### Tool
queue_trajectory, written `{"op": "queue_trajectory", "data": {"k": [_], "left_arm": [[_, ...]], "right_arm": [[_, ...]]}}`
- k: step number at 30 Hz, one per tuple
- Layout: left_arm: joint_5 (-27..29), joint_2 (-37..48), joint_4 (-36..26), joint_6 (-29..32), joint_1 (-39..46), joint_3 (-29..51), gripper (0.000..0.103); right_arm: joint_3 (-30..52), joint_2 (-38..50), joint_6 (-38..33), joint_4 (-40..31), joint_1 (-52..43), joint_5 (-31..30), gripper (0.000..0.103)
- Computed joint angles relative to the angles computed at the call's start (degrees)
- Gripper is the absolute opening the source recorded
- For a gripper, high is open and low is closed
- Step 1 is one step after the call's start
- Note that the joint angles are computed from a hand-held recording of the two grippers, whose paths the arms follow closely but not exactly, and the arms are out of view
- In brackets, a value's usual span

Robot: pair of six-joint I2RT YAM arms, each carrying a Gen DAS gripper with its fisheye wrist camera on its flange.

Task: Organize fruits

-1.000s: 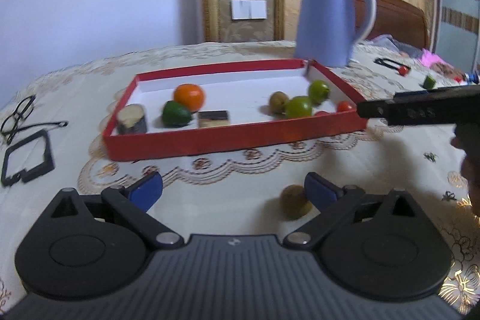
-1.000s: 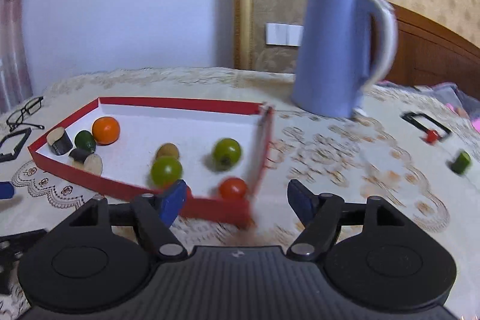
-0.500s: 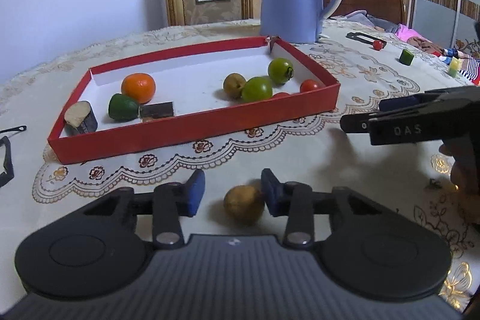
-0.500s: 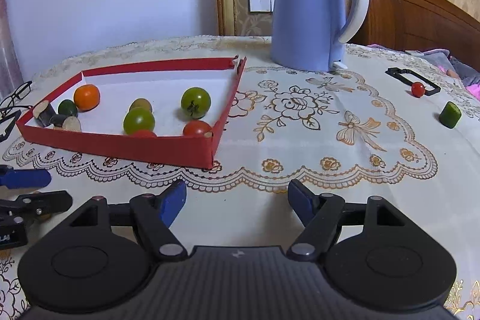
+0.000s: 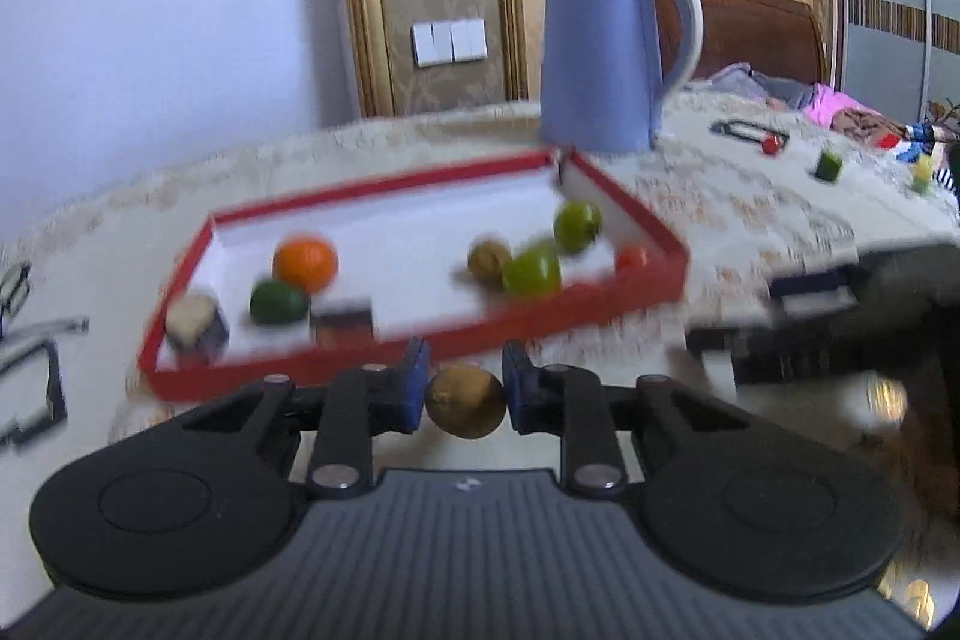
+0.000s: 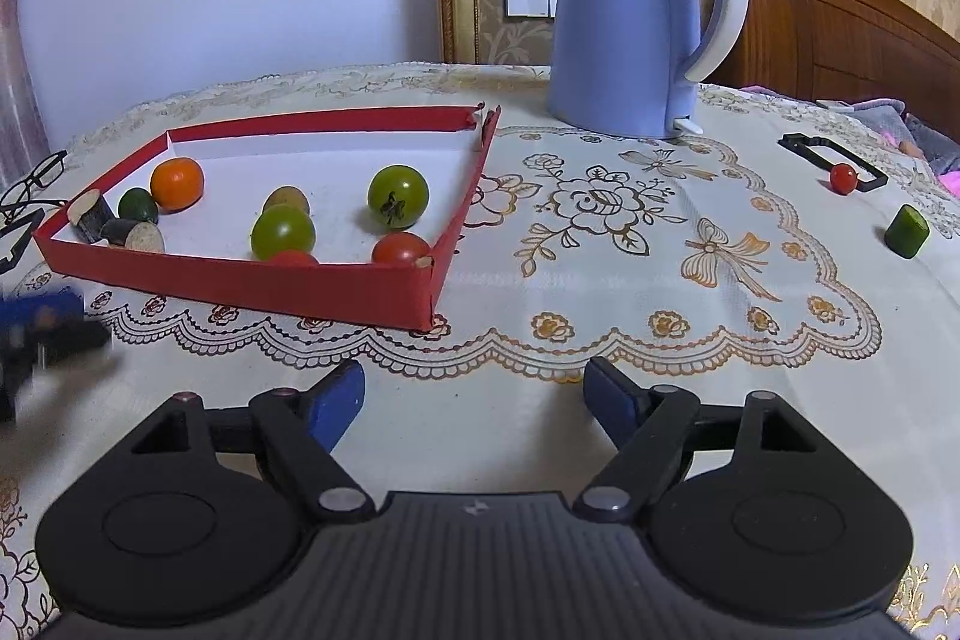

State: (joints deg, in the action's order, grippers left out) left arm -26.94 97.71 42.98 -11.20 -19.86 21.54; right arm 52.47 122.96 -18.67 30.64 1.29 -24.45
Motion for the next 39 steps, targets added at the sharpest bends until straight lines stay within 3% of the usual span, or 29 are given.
{"op": "queue_trajectory", "data": {"k": [5,9,14,19,21,24,28,29,32,39], "left_arm": [[0.2,5.8,-5.9,2.2,5.8,12.6,0.024],[0.8,14.2,-13.3,-0.6,8.8,23.5,0.024],[0.5,19.3,-15.1,-1.1,9.5,27.3,0.024],[-0.8,19.1,-15.1,-2.1,8.9,26.5,0.025],[-2.3,18.6,-15.3,-2.6,8.4,25.9,0.03],[-3.6,15.8,-14.2,-4.5,7.6,22.7,0.048],[-8.2,9.7,-10.4,-6.3,4.4,15.0,0.093],[-11.3,8.0,-8.8,-7.0,2.8,12.5,0.1],[-18.0,2.6,-7.0,-7.6,-2.2,6.5,0.103],[-21.7,-9.6,-14.8,-14.7,-8.5,0.0,0.103]], "right_arm": [[0.2,0.1,1.1,0.1,-0.3,-0.3,0.08],[0.6,0.3,1.4,-0.2,-0.6,-1.0,0.08],[0.9,0.5,1.7,-0.5,-1.0,-1.8,0.081],[0.6,0.2,1.0,-0.5,-0.6,-1.1,0.083],[0.5,0.2,1.1,-0.5,-0.7,-1.3,0.084],[-0.2,0.2,2.4,1.4,-1.1,-1.8,0.086],[-1.5,-0.2,3.9,3.6,-1.1,-1.6,0.086],[-1.7,-0.4,4.3,3.0,-1.0,-2.6,0.086],[-3.4,-1.9,5.4,2.5,0.5,-3.7,0.086],[-8.6,-7.0,8.1,6.6,6.4,2.4,0.086]]}}
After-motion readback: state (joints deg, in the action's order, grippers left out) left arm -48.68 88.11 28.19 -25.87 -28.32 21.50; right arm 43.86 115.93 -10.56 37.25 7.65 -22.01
